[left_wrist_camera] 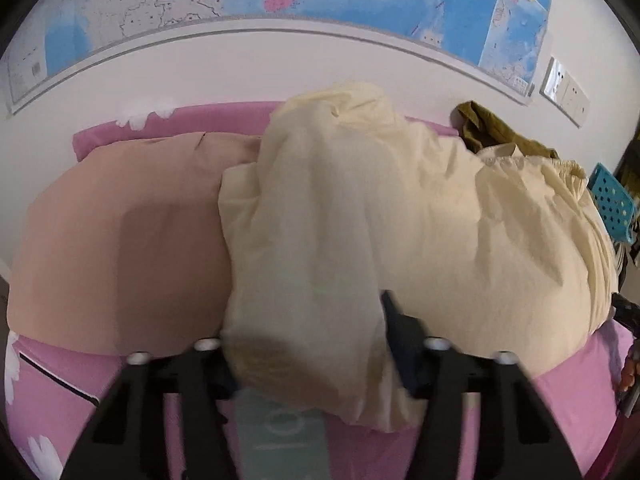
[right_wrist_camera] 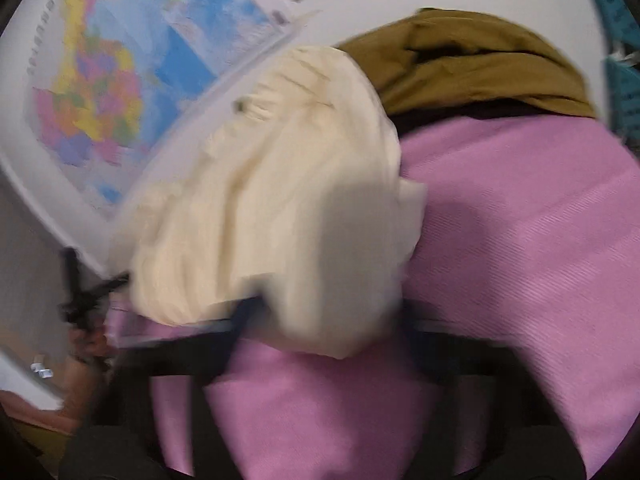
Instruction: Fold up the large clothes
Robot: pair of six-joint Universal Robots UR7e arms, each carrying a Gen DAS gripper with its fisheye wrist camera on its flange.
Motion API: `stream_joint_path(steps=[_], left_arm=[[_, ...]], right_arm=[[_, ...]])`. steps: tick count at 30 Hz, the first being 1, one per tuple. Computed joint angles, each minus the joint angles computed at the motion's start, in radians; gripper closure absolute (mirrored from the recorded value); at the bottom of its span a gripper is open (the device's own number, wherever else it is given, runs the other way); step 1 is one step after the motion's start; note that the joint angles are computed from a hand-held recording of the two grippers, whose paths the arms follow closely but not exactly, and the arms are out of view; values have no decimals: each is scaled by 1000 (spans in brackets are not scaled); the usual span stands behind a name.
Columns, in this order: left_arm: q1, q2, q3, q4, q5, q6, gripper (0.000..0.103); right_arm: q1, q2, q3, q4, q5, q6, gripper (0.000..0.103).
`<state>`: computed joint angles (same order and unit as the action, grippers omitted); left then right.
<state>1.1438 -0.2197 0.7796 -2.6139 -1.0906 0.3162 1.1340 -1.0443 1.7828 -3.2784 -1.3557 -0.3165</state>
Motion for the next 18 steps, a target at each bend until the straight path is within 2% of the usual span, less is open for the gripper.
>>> stream_joint_path(steps=[1,3,7,8,9,10,11,12,13,14,16,18], left_arm=[[2,-13,11,5,-21,-18,76],[8,-67,57,34,-88,-82,82],[25,-213,224,43,-233,-154,84],[28,-236,257,39,-244,-155,84],[34,-258,290,43,-260,-164,84],[45,-268,312,58,-285,-172,82],[43,-268,321,69,-270,-180,81],[40,-256,328,88,-212,-162,74],[31,-238,324,112,-128,-153,61],[26,-229,328,109,-86,-153,56],[21,-239,357,58,-81,-132,55],[9,-258,380,20,-70,-123,51]], right_arm=[[-1,-15,11,-10,20,-2,87],[-3,-59,51,-57,56,-18,96],[-19,-180,180,-228,108,-27,99],[-37,-216,216,-252,123,-20,99],[-49,-232,231,-245,115,-31,99],[-55,-234,240,-236,77,-42,99],[-59,-225,228,-208,53,-37,99],[-65,-212,212,-148,20,-39,98],[-71,-195,201,-118,-22,-26,97],[-75,-186,196,-101,-49,-18,95],[-76,-175,196,-97,-104,-12,82],[-62,-182,225,-196,-153,9,55]])
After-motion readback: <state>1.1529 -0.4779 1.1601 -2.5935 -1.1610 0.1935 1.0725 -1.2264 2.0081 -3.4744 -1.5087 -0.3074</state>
